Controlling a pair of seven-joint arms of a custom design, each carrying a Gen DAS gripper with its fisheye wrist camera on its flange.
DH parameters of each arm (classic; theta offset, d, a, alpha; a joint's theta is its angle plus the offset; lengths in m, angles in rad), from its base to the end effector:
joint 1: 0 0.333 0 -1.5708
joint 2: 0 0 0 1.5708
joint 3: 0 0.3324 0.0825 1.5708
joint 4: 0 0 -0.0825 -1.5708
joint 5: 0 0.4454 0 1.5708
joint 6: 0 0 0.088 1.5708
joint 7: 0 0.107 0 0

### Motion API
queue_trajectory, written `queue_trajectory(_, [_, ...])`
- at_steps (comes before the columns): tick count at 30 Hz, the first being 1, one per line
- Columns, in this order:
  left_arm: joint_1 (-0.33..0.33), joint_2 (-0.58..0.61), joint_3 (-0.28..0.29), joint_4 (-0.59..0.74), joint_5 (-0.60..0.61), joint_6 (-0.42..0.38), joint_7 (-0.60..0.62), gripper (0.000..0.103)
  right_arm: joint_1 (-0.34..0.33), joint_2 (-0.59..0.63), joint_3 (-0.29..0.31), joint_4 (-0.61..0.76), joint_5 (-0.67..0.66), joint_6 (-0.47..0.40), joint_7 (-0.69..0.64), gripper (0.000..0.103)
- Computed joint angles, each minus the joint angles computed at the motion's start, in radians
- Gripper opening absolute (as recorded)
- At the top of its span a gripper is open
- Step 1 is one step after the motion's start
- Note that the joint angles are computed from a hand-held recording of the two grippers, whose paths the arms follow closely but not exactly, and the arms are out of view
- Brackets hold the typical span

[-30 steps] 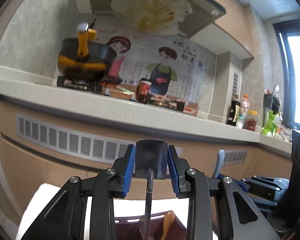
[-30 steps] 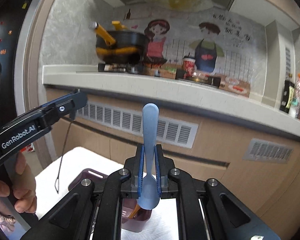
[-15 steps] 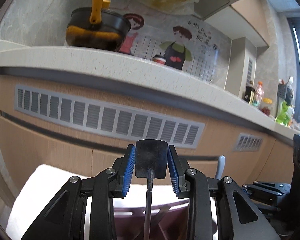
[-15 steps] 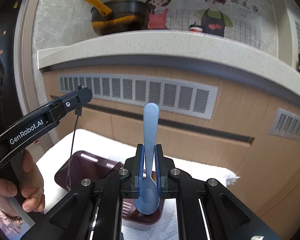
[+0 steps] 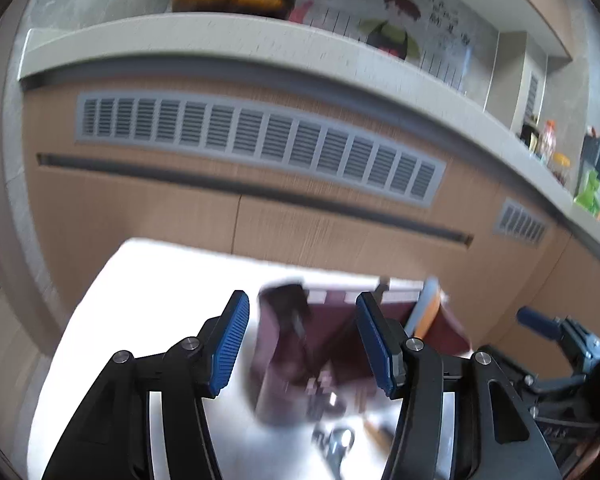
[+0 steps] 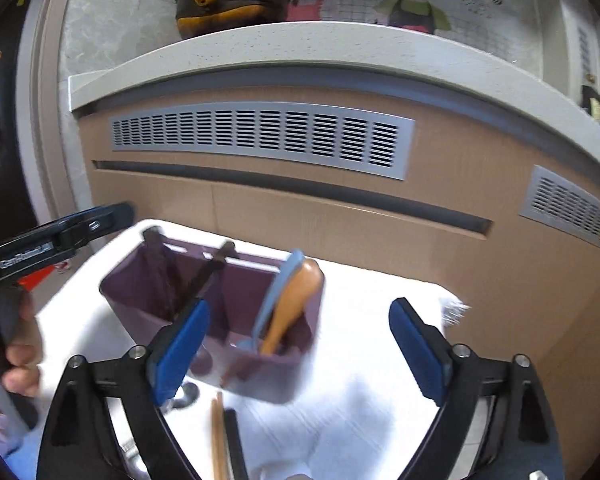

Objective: Organize utensils
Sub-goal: 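Drop the blue spoon and slotted spatula into the caddy, opening both tools, then grasp the white ball-ended scoop with the left tool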

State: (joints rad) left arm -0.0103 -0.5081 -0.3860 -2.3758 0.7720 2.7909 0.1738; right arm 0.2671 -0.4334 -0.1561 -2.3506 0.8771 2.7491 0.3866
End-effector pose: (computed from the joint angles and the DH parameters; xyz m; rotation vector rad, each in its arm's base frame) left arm 0.4457 -0.2470 0.5792 -1.8548 1.3160 -1.0631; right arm 0.5185 0.0183 0.5700 -1.9414 1.0308 -0.6495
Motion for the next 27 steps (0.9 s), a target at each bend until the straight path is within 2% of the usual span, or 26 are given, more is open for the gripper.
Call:
queue_trajectory(2, [-0.049,-0.029,0.017,-0.033,-0.044,-0.044,0.041,0.063,-0.027,-0.025,0.015,-0.033,-0.047,-0.02,0.029,0.1])
queue_trajectory(6, [-0.149,-0.063,0.055,-0.09,-0.15,-0.098,0.138,0.067,-0.058,-0.065,0.024,-0.097,-0.129,-0.049,0.058,0.102])
queue_trajectory(9, [-0.213,-0.081,0.074,-0.129,-0.233,-0.142,0.21,0.067,-0.07,-0.089,0.011,-0.122,-0.189,-0.156,0.065,0.102])
queue_trajectory(11, [-0.239,-0.094,0.08,-0.153,-0.274,-0.156,0.242,0.067,-0.075,-0.112,0.009,-0.152,-0.206,-0.188,0.055,0.102])
queue_trajectory(15, [-0.278,-0.126,0.094,-0.198,-0.353,-0.19,0.281,0.067,-0.078,-0.142,0.012,-0.203,-0.215,-0.184,0.044,0.102])
queue_trajectory(16, [-0.281,-0.132,0.094,-0.205,-0.364,-0.195,0.287,0.067,-0.081,-0.142,0.013,-0.205,-0.225,-0.206,0.05,0.101])
queue_trajectory(18, [-0.284,-0.14,0.093,-0.214,-0.384,-0.203,0.294,0.067,-0.083,-0.134,0.011,-0.197,-0.242,-0.255,0.052,0.084])
queue_trajectory(20, [-0.293,-0.144,0.101,-0.225,-0.406,-0.192,0.306,0.067,-0.102,-0.118,0.035,-0.186,-0.285,-0.287,0.082,0.051])
queue_trajectory(22, [-0.306,-0.136,0.113,-0.23,-0.427,-0.167,0.332,0.066,-0.113,-0.097,0.055,-0.176,-0.317,-0.305,0.114,0.044])
queue_trajectory(24, [-0.327,-0.127,0.125,-0.23,-0.45,-0.142,0.373,0.063,-0.114,-0.099,0.057,-0.179,-0.32,-0.302,0.127,0.044])
queue_trajectory(26, [-0.363,-0.101,0.149,-0.22,-0.488,-0.11,0.432,0.051,-0.112,-0.113,0.052,-0.188,-0.313,-0.289,0.128,0.044])
queue_trajectory(27, [-0.376,-0.087,0.154,-0.212,-0.504,-0.099,0.459,0.048,-0.111,-0.123,0.047,-0.195,-0.31,-0.283,0.126,0.046])
